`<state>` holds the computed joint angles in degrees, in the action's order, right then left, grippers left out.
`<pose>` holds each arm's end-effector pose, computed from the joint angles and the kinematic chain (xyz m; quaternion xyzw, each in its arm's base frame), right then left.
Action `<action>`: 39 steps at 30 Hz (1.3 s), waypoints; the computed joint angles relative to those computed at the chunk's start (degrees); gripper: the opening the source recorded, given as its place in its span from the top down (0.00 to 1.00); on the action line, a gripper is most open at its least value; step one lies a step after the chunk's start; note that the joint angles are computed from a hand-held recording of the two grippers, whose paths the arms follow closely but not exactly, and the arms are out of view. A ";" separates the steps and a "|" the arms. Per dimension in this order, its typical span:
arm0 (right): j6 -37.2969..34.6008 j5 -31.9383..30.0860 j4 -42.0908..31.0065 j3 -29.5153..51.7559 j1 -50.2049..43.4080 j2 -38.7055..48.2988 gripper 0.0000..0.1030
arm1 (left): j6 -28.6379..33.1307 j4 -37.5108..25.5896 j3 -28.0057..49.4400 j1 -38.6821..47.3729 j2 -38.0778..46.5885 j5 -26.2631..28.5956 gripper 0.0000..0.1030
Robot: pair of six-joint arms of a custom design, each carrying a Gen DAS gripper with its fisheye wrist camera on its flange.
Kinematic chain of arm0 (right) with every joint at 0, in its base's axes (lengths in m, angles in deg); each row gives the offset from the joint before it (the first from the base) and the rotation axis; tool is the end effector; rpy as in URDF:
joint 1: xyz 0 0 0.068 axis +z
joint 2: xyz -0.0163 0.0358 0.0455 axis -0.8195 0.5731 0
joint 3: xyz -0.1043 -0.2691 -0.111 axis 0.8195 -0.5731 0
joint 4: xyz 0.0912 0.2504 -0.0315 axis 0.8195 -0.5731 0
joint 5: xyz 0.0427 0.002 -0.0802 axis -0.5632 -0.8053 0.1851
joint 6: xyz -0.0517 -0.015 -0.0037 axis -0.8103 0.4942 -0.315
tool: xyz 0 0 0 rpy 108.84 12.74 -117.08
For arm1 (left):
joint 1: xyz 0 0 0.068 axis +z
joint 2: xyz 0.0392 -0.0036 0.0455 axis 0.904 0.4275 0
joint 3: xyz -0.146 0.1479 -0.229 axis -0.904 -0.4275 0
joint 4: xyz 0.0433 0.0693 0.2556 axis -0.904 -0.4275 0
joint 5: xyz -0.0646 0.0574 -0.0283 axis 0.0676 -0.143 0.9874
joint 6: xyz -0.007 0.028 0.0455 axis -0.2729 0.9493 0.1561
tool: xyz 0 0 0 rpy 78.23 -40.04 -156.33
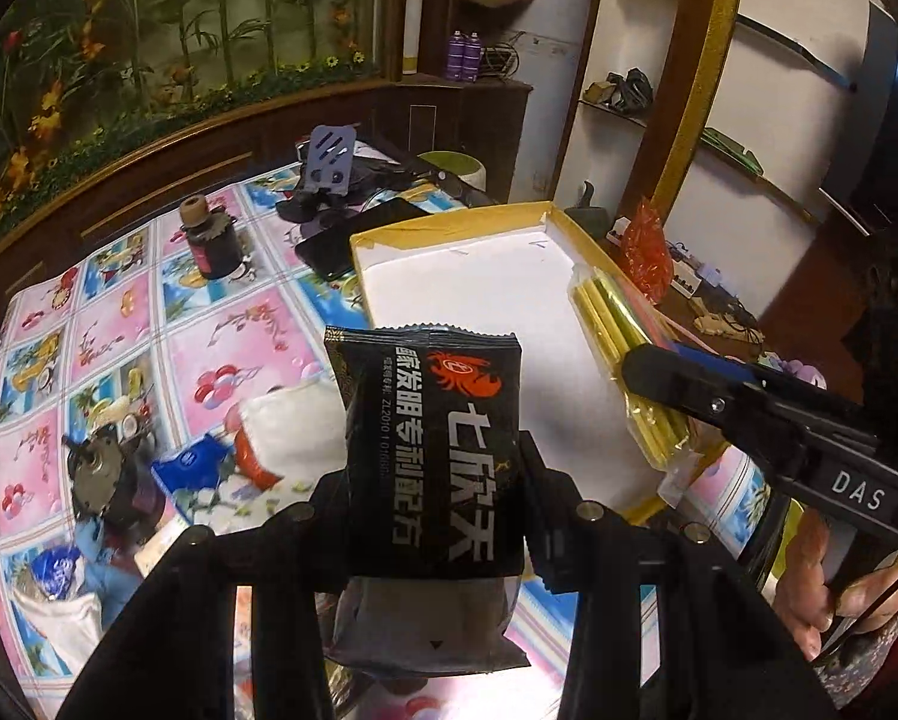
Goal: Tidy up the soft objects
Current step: 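Carry packet and sponge pack into the white box and open both tools, then withdraw both tools from the box back toward the item pile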
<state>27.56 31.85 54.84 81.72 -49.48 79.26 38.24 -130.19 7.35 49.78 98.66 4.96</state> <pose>0.1880 0.0411 0.2781 -0.1537 0.8611 0.3365 0.3488 0.1449 -0.0359 0.2956 0.0068 0.9409 -0.0465 0.3354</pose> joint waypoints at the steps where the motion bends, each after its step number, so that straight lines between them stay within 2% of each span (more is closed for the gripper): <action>1: 0.74 0.61 1.47 1.19 -0.38 2.09 0.61 | 0.11 1.42 1.02 -0.01 2.44 -0.15 0.60; 6: 7.29 7.95 8.09 10.72 0.35 17.23 0.61 | 0.39 8.83 6.96 3.31 16.23 1.32 0.60; 11: 11.64 16.34 7.06 23.59 2.87 35.32 0.62 | -1.97 15.27 13.70 7.83 32.25 4.23 0.60; 16: 12.73 17.59 8.20 27.54 2.74 44.16 0.62 | -4.91 18.52 16.94 10.68 43.86 8.59 0.60; 20: 11.93 20.00 9.24 28.11 3.77 45.91 0.62 | -4.78 20.58 17.49 10.31 47.79 8.69 0.60; 24: 11.94 18.55 9.83 27.32 3.50 47.10 0.62 | -5.48 21.11 18.01 9.92 49.91 8.39 0.60; 26: 12.16 19.31 10.40 26.72 3.60 46.65 0.60 | -5.31 21.09 18.01 9.28 50.20 7.39 0.58; 28: 12.62 19.64 10.86 26.10 3.65 46.02 0.59 | -5.71 21.14 18.04 8.95 50.40 6.81 0.48; 31: 12.34 19.42 11.21 25.53 3.66 45.45 0.51 | -5.88 21.92 17.36 9.35 49.72 6.99 0.43; 39: 12.90 17.80 14.44 22.19 2.82 41.41 0.48 | -5.53 20.38 15.24 10.83 45.22 9.02 0.42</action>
